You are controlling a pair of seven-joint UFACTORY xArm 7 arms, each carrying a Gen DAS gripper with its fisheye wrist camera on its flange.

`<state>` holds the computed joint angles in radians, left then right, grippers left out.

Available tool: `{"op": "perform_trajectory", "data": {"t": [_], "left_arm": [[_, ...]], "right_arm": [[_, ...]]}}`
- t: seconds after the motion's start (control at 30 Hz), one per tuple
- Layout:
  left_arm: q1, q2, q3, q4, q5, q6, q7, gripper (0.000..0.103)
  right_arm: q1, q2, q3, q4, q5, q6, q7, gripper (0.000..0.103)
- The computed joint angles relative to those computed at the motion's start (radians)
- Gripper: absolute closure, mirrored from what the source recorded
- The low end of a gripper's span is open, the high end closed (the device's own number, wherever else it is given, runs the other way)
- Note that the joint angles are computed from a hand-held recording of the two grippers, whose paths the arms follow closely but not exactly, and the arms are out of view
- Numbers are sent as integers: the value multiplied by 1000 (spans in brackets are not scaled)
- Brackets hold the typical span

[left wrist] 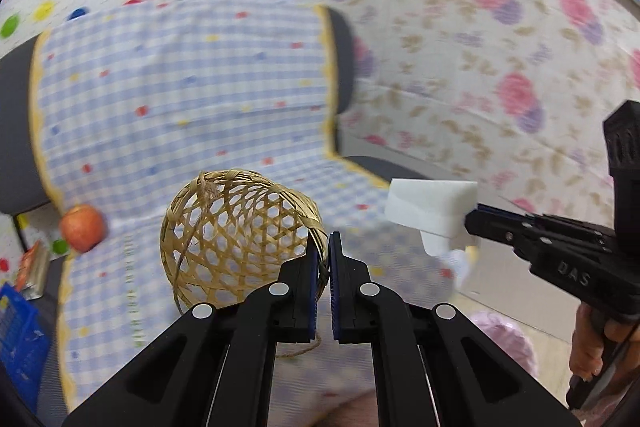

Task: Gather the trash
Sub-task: 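Carry the bamboo tube and card with both tools over the wastebasket, then open both tools to drop the tube and card into the wastebasket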

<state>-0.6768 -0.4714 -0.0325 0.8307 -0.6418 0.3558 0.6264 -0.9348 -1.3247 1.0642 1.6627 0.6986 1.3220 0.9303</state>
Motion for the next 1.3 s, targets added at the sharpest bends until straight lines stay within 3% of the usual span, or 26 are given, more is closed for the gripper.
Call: {"op": "perform_trajectory", "data": {"t": [0.23, 0.53, 0.8, 0.97, 1.13, 1.23, 1.3], "left_arm": [[-163, -64, 10, -71, -124, 11, 139, 98], [-262, -84, -39, -98, -229, 66, 236, 98], [-288, -58, -123, -112, -262, 121, 264, 97], [-288, -12, -182, -101, -242, 127, 243, 97], [-280, 37, -239, -83, -169, 119, 189, 97], [-271, 62, -270, -75, -108, 105, 134, 91], [-266, 77, -277, -68, -68, 107, 93, 78]], "right_arm": [[102, -66, -79, -4, -101, 255, 80, 99], [154, -143, -162, 62, -107, 564, 182, 99], [150, -196, -237, 157, -53, 823, 255, 99], [176, -261, -284, 115, 21, 908, 308, 99], [209, -326, -308, 30, 73, 918, 343, 98], [231, -361, -312, -27, 89, 903, 350, 95], [248, -384, -311, -68, 100, 885, 356, 95]]}}
